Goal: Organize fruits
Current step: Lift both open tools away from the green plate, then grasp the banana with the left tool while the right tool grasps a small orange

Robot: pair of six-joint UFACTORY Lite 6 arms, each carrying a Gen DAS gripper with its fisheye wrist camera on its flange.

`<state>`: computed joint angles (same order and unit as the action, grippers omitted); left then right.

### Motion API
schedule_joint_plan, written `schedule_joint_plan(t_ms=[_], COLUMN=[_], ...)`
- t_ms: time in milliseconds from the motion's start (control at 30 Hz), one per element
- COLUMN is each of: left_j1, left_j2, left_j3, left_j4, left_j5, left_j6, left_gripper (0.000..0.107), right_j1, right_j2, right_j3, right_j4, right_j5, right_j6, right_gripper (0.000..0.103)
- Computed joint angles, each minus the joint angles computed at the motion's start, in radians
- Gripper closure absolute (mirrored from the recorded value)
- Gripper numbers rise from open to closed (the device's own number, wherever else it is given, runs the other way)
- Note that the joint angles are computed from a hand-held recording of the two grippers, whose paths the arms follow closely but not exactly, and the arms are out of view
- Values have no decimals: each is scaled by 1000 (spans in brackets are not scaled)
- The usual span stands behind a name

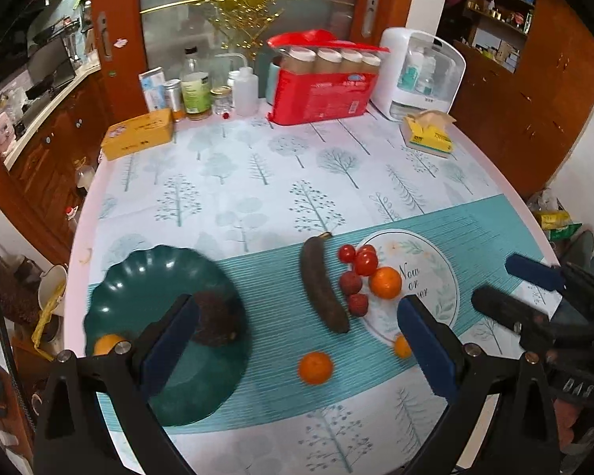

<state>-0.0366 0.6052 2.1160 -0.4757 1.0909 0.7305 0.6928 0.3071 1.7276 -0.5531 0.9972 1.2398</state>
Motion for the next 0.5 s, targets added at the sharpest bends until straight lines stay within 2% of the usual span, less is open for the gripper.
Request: schedule_joint_plan(t_ms=[200, 267, 500], left_j1=[-130, -168, -213], left_j2=[26, 54, 256], left_j3=[-43, -38, 144], left_j4=[101, 150, 212], left_j5=[-70, -88, -16], left_j6=[-123, -158, -281], left_gripper=[7, 7, 7], right_j1=[-46, -74, -170], right_j2=[-114, -149, -222], right_j3=[-223, -304, -533], right_j4=[14, 38, 156], right_j5=[-26, -64, -233], right_j6=[-41, -57, -130], right_gripper=[34, 34, 34])
